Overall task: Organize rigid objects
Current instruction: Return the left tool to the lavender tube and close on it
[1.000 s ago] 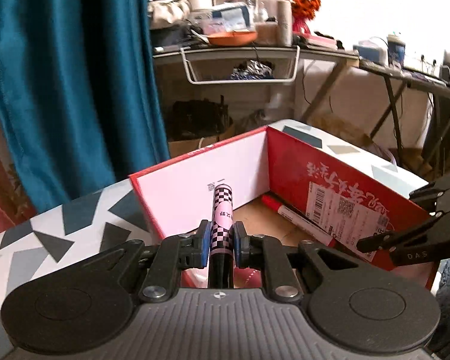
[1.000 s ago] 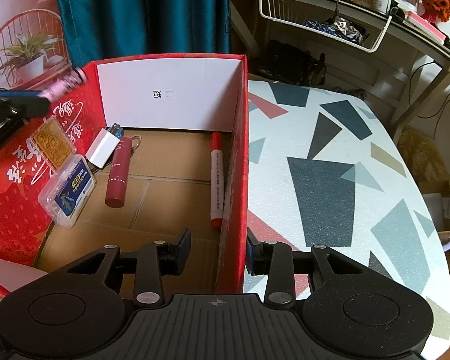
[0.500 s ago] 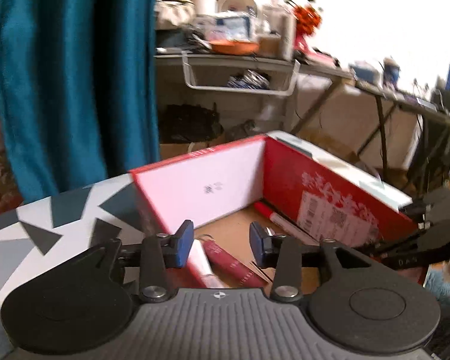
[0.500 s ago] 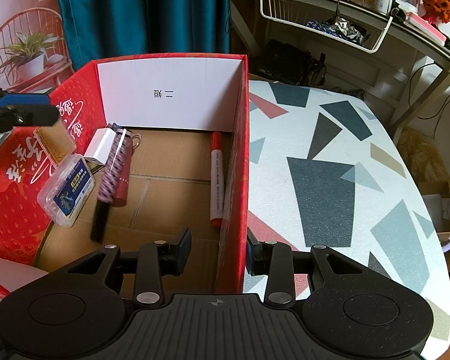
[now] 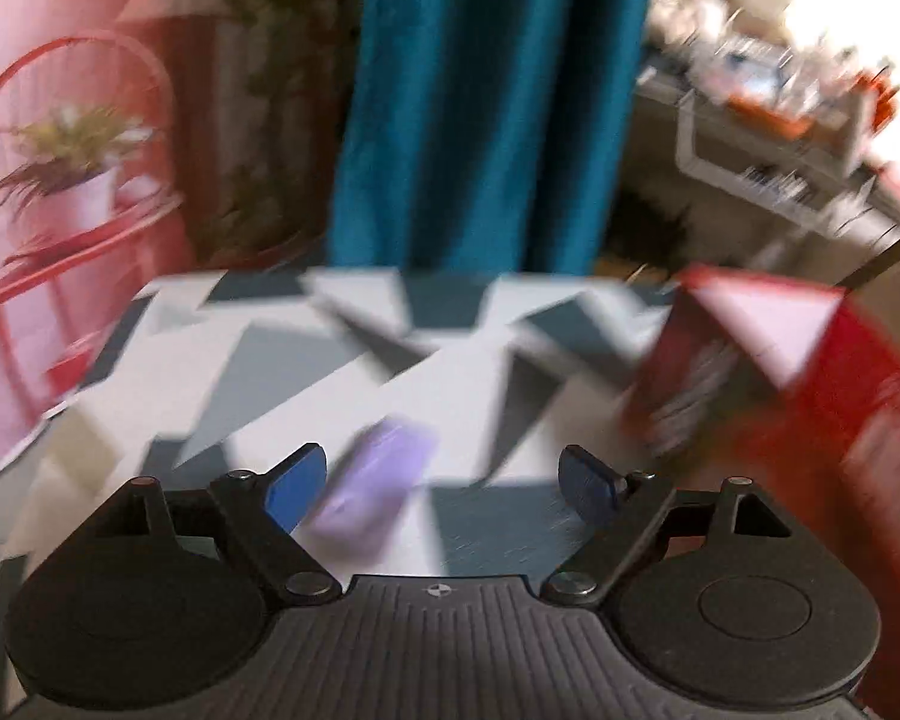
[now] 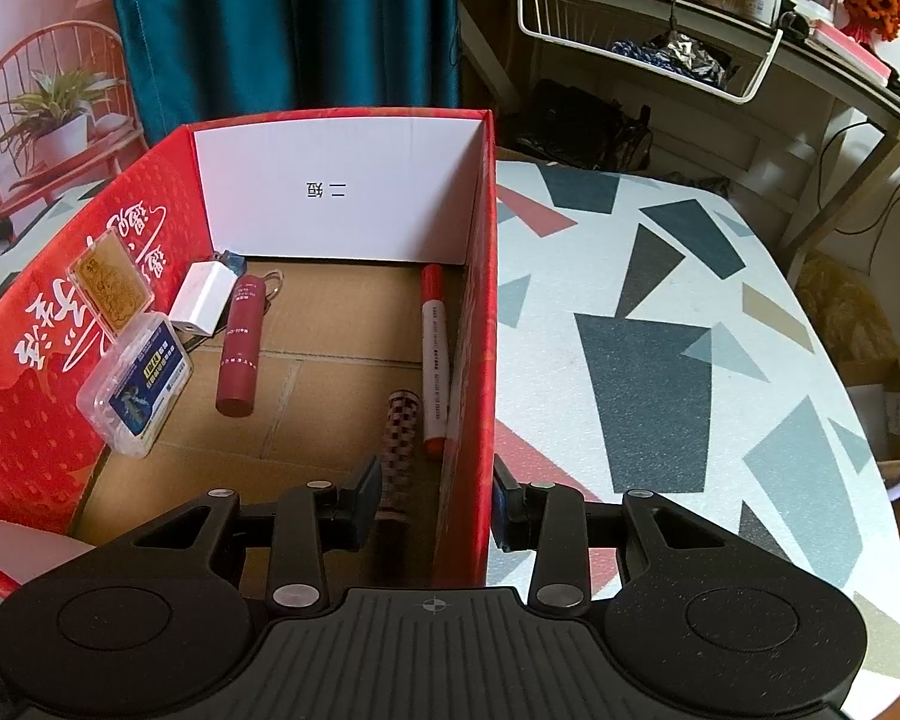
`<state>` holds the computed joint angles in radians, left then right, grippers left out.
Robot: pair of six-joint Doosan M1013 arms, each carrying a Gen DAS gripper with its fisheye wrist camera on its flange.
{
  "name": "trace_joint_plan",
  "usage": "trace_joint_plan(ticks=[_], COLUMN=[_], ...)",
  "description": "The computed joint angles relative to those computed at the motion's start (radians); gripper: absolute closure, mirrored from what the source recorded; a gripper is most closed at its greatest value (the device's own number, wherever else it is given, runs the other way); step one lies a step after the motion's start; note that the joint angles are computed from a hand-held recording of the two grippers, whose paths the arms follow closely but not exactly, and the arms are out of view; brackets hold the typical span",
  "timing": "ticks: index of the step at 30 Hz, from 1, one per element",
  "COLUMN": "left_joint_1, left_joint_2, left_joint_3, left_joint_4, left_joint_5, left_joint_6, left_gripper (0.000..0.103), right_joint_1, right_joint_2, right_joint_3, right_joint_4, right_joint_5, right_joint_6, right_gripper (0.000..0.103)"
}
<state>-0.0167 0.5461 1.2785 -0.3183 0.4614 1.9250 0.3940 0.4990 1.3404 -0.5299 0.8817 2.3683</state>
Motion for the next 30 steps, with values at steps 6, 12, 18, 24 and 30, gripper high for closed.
trace_joint_plan(ticks=[6,12,18,24,30], left_joint_1=[0.020,-0.002,-0.016,-0.013,-0.006], left_joint_2=[0.068,0.091,0.113,0.114,0.098], left_joint_3=[-0.087,-0.105,-0.125,-0.129,-0.110], left_joint_4=[0.039,0.146,0.208,0.291,0.257], left_joint_5=[0.123,0.067,0.088,0.113,0.124], left_joint_6=[-0.128,-0.128,-0.129,-0.248,-0.184], left_gripper=[0.017,0.018,0.024,0.056,0.060], right_joint_1=[0.000,0.001,0.000,0.000,0.000], right_joint_2=[0.001,0.003,0.004,0.004,0.004], right_joint_3=[-0.002,-0.005,-0.007,-0.007,-0.007], right_joint_4=[0.002,0.003,0.006,0.009,0.003], right_joint_5=[0.001,0.006,0.008,0.005,0.005], right_joint_6=[-0.004,-0.007,-0.015,-0.017,-0.010], right_gripper=[0.068,0.068,0.068,0.067,0.067])
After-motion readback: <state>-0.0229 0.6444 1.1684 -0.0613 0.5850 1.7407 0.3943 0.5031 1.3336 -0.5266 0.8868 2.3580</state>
